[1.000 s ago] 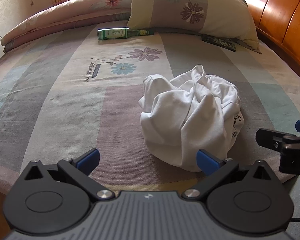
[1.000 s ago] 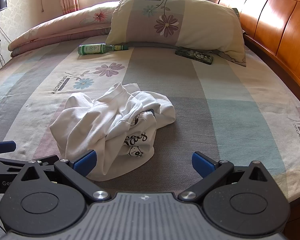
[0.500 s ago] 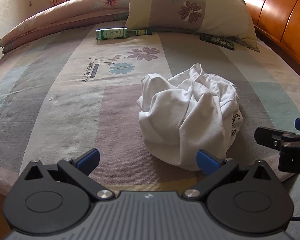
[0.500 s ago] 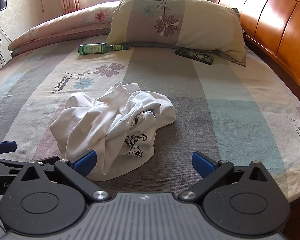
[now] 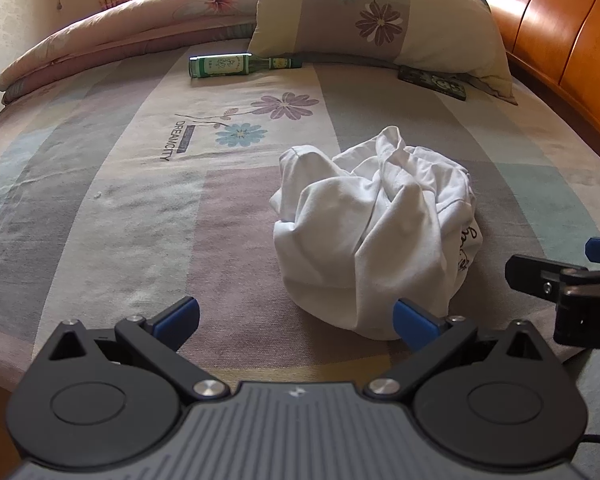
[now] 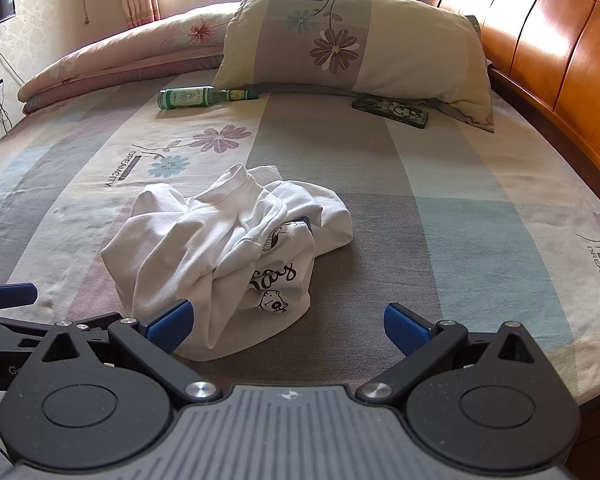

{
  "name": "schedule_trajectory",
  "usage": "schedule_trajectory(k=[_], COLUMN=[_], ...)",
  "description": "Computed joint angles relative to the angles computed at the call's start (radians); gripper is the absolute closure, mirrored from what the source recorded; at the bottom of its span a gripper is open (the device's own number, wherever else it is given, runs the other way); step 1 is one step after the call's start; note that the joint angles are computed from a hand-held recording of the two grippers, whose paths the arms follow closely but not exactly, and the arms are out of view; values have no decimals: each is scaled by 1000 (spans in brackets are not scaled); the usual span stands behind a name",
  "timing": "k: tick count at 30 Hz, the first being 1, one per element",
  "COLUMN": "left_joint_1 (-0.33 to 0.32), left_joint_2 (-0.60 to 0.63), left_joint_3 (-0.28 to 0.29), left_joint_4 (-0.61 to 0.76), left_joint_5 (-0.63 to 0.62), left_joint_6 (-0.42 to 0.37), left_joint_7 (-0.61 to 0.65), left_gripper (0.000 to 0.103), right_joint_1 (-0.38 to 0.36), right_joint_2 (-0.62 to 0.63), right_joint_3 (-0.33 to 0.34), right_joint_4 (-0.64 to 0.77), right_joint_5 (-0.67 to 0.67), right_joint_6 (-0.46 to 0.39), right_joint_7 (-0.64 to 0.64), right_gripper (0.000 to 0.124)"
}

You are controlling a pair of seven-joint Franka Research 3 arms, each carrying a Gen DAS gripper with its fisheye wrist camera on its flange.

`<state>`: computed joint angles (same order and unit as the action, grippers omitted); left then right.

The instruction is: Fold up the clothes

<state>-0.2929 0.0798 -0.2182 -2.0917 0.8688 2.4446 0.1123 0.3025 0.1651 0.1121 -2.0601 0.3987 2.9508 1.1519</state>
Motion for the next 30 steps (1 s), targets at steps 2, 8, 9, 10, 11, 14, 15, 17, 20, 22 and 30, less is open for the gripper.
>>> schedule_trajectory(k=[2,8,9,10,11,14,15,17,20,22,30], left_joint_1=[0,3,3,4,5,7,7,7,5,5,-3], left_joint_2=[-1,-8,-10,-10,-11,-7,-5,-1,6,6,23], left_joint_3=[0,2,2,2,2,1,1,1,2,3,6], left_joint_4=[-1,-12,-15,-17,-18,-15,-13,-10,-5,-5,14], left_joint_5=[2,16,21,22,22,17,13,7,7,6,0], left_joint_6=[-1,14,19,20,20,17,15,16,19,20,-3], left_joint_7=[-2,-15,-21,-22,-22,-14,-12,-5,-3,0,6], left_gripper=[1,1,1,1,1,1,1,1,1,1,1], right_joint_1=[0,-7,-8,-7,-6,-9,-13,-23,-19,-16,-22], right_joint_2=[0,1,2,2,3,6,6,6,7,9,21], right_joint_3=[-1,10,10,10,7,9,13,26,25,25,33], right_joint_4=[0,4,6,6,7,10,11,14,16,18,30], right_joint_5=[-1,24,29,30,27,36,48,86,98,102,164], right_joint_6=[-1,-4,-6,-7,-8,-13,-15,-22,-25,-26,-45], right_joint_7=[0,-28,-33,-35,-33,-39,-49,-86,-106,-116,-176], right_gripper=[21,21,21,21,21,21,21,21,21,21,21])
